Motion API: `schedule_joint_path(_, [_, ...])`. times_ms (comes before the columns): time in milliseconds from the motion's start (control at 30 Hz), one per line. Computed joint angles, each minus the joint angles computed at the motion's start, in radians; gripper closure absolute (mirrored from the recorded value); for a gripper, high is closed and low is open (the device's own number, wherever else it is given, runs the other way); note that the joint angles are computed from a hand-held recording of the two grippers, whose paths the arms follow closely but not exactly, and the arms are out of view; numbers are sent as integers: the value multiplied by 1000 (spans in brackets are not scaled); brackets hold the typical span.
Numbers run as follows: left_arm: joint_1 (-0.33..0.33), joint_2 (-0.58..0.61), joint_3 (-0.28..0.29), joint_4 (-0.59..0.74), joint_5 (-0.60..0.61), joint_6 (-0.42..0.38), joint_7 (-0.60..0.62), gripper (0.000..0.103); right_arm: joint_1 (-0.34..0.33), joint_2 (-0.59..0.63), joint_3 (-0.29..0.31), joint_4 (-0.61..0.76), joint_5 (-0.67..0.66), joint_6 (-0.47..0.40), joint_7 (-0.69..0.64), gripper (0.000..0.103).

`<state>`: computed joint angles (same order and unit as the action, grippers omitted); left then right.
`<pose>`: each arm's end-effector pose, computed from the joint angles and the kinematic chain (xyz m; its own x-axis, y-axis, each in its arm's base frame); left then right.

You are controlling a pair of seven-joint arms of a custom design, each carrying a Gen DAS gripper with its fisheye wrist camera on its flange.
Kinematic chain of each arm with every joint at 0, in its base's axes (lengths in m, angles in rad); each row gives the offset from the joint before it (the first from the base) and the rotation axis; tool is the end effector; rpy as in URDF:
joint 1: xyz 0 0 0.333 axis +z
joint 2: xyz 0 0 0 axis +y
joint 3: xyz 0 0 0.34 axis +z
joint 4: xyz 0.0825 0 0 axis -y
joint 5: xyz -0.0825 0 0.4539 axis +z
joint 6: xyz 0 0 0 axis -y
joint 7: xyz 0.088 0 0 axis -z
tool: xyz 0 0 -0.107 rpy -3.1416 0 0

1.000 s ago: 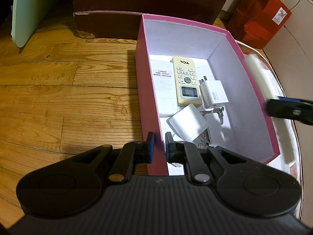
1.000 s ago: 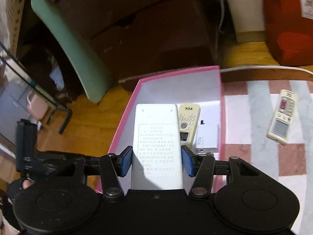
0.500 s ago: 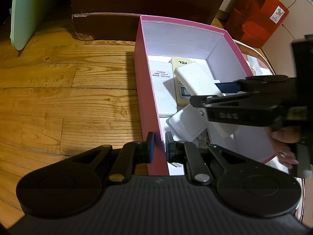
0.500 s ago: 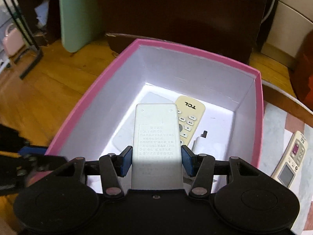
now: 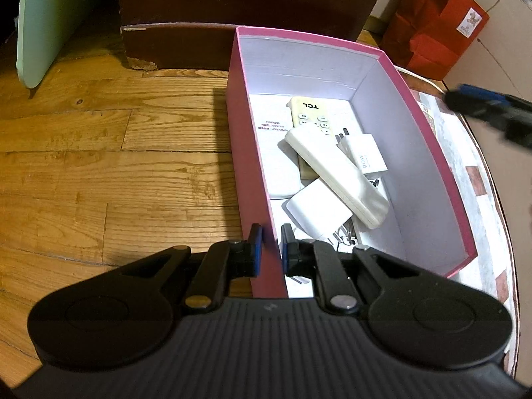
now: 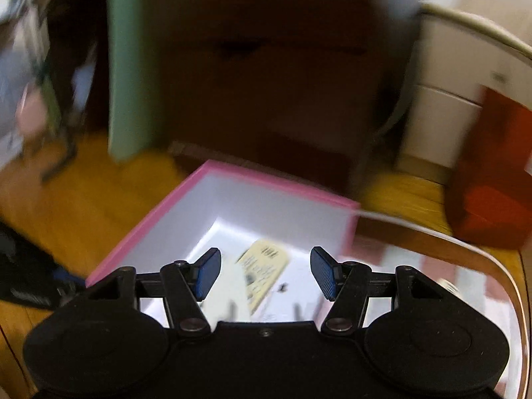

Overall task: Organize rigid objects
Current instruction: 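Move the right gripper back to the Qunda remote on the mat, then grasp the cream Qunda remote with the right gripper and lift it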

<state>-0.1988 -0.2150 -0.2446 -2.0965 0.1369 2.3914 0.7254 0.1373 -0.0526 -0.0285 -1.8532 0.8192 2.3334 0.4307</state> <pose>0.5351 -0.2627 0.5682 0.2505 -0.9399 0.2321 -0.8306 -0.3318 -0.4472 0.6515 0.0829 0.6115 0.7447 -0.6667 -0.0305 -0.4428 -0.4594 -0.7700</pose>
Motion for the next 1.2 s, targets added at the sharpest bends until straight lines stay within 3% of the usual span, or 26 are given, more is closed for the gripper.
schedule_joint_path(167, [-1, 1, 2, 1, -4, -1, 2, 93, -67, 44, -45, 63, -9, -87, 104, 35])
schedule_joint_path(300, [0, 4, 0, 5, 2, -6, 1, 93, -103, 80, -43, 73, -101, -55, 185, 35])
schedule_joint_path(500, [-1, 10, -1, 12, 12, -15, -5, 93, -135, 205, -26, 168, -234, -53, 443, 34])
schedule_joint_path(667, [-1, 7, 1, 7, 5, -10, -1, 92, -165, 369, -2, 331, -267, -132, 665, 35])
schedule_joint_path(800, [-1, 7, 0, 5, 9, -9, -1, 92, -157, 410, 18, 345, -342, -70, 780, 35])
schedule_joint_path(933, [-1, 7, 1, 5, 9, -9, 1, 92, -137, 417, 30, 332, -410, 15, 819, 25])
schedule_joint_path(1067, [-1, 6, 0, 2, 10, -7, 1, 92, -87, 421, 28, 299, -586, 124, 747, 18])
schedule_joint_path(1100, [-1, 7, -1, 3, 10, -8, 0, 92, -85, 417, 36, 268, -600, 196, 708, 18])
schedule_joint_path(1200, [-1, 7, 0, 3, 8, -6, 1, 92, -117, 418, 64, 261, -527, 219, 687, 21])
